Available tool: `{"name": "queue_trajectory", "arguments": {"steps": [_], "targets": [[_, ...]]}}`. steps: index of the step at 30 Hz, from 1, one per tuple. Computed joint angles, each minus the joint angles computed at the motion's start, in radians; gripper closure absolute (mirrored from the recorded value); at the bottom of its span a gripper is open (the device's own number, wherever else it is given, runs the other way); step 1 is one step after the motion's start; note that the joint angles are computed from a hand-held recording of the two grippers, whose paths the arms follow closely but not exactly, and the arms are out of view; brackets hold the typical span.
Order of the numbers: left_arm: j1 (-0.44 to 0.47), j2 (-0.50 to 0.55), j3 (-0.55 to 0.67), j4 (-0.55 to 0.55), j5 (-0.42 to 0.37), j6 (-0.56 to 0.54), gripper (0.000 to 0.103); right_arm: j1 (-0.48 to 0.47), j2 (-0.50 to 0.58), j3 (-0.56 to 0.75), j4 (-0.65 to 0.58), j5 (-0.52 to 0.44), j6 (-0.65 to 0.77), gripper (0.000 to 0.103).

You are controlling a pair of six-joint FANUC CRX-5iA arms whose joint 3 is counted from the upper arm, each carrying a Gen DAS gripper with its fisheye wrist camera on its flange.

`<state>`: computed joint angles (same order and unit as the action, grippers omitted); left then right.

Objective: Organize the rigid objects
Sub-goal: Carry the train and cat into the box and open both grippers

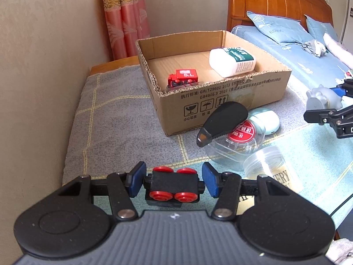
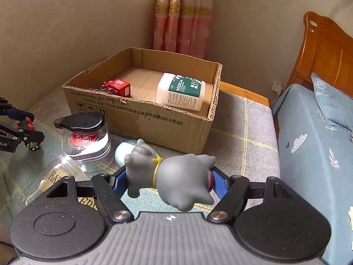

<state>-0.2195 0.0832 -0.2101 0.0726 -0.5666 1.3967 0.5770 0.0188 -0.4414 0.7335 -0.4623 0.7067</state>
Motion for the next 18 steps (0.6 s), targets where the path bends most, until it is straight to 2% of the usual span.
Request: {"name": "queue_trajectory", "arguments": {"steps": [4, 10, 18], "targets": [[0.004, -0.013, 0.008, 0.040, -0.004, -0.038, 0.048, -0.008, 0.008, 0.048, -0.076, 0.009, 0.098, 0.025], [-0.003, -0.004, 0.072, 0.062, 0.006, -0.092, 0.048, -0.037, 0.040, 0.134, -0.124, 0.036, 0.185, 0.025], [-0.016, 0.102, 0.262, 0.040, -0.006, -0.118, 0.048, -0.064, 0.145, 0.308, -0.194, 0.020, 0.280, 0.024]]}}
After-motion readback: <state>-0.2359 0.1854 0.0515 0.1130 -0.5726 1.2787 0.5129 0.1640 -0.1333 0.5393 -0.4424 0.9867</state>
